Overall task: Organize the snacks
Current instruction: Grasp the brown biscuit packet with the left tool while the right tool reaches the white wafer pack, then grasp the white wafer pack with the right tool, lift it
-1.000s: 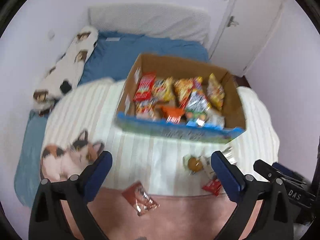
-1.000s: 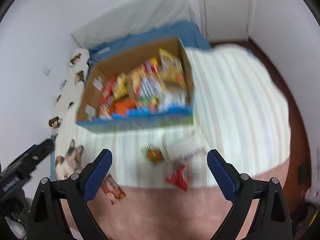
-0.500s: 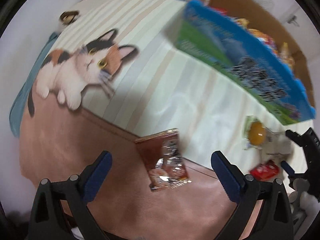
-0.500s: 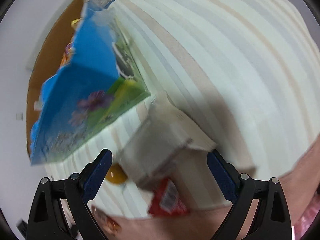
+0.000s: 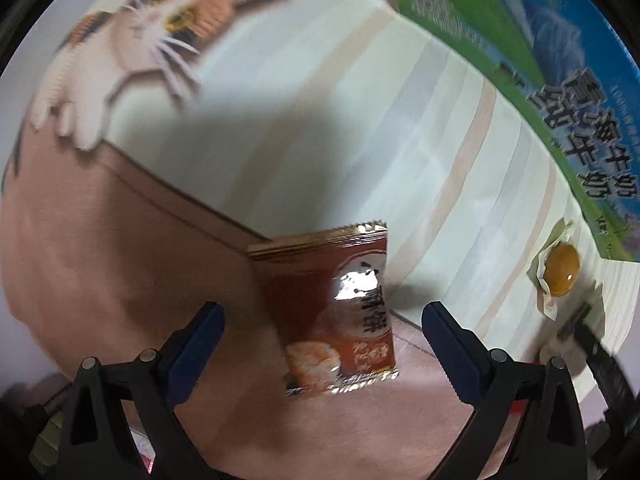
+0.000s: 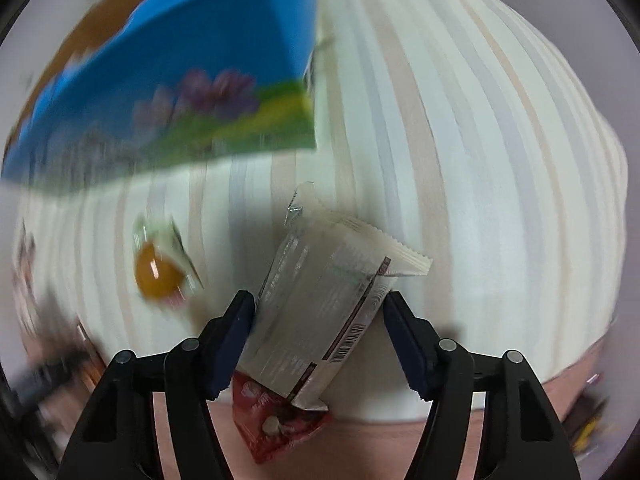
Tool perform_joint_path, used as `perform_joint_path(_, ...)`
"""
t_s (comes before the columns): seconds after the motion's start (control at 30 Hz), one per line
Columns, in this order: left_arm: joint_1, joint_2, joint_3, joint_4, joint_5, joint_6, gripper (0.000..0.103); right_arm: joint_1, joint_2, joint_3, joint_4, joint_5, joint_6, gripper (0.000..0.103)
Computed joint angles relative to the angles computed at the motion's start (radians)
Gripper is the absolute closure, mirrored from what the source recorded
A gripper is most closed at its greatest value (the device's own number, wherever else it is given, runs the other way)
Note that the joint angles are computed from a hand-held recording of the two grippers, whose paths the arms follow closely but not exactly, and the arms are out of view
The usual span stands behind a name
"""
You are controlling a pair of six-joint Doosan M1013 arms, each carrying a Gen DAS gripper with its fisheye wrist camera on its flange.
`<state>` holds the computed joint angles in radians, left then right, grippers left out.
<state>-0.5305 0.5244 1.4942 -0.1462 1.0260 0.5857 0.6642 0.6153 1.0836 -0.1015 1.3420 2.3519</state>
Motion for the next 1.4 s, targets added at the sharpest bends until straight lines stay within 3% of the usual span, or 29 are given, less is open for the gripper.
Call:
perform_joint_path(0.1, -0.007, -0.001, 0.012, 0.020, -0.035, -0.005, 0.002, 0.002, -0.020, 0.021, 0.028, 0.025, -0.023, 0.033)
perform_joint_path(0.2, -0.027, 0.008, -0.008, 0.097, -0.015, -0.009, 0.025, -0.020, -0.052, 0.074, 0.084, -0.061, 0.059, 0.027)
perform_joint_path(0.27, -0.037, 0.014, -0.024, 0.128, 0.006, 0.025, 0.042, -0.018, -0.047, 0.078, 0.060, -0.066, 0.107, 0.027)
perform_joint_path(0.33, -0.042, 0.015, -0.032, 0.141, 0.016, 0.056, 0.046, -0.006, -0.026, 0.058, 0.023, -0.032, 0.118, 0.028)
perform_joint_path(0.4, -0.048, 0.014, -0.037, 0.167, 0.030, 0.078, 0.047, 0.011, 0.004, 0.019, -0.034, 0.004, 0.105, 0.039)
perform_joint_path(0.63, -0.058, -0.004, -0.038, 0.228, 0.065, 0.202, 0.047, 0.032, -0.028, 0.003, -0.038, -0.074, 0.081, 0.042)
perform_joint_path(0.83, -0.057, -0.038, 0.007, 0.124, 0.055, 0.279, 0.047, 0.075, -0.050, 0.010, 0.116, -0.098, -0.063, 0.051)
perform_joint_path(1.03, -0.061, -0.035, 0.023, 0.101, 0.039, 0.259, 0.046, 0.079, -0.031, 0.038, 0.122, -0.119, 0.019, 0.050)
perform_joint_path(1.07, -0.059, -0.038, 0.028, 0.097, 0.029, 0.253, 0.046, 0.074, -0.034, 0.034, 0.112, -0.128, 0.040, 0.049)
perform_joint_path(1.1, -0.058, -0.035, 0.026, 0.091, 0.023, 0.247, 0.046, 0.067, -0.029, 0.018, 0.102, -0.136, 0.053, 0.037)
perform_joint_path(1.13, -0.054, -0.035, 0.030, 0.086, 0.019, 0.247, 0.045, 0.070, -0.028, 0.008, 0.082, -0.122, 0.058, 0.017)
perform_joint_path(1.27, -0.056, -0.034, 0.042, 0.077, 0.005, 0.225, 0.043, 0.054, 0.029, -0.077, 0.094, -0.047, -0.002, 0.013)
perform_joint_path(1.3, -0.052, -0.035, 0.050, 0.075, -0.002, 0.226, 0.043, 0.049, 0.064, -0.117, 0.116, -0.019, -0.017, 0.015)
perform_joint_path(1.33, -0.053, -0.034, 0.049, 0.075, -0.002, 0.222, 0.043, 0.051, 0.076, -0.120, 0.125, -0.014, -0.016, 0.032)
perform_joint_path(1.37, -0.053, -0.033, 0.049, 0.075, -0.003, 0.219, 0.043, 0.051, 0.086, -0.121, 0.122, -0.013, -0.014, 0.040)
perform_joint_path(1.4, -0.052, -0.032, 0.048, 0.074, -0.003, 0.219, 0.043, 0.054, 0.096, -0.128, 0.112, 0.000, -0.015, 0.039)
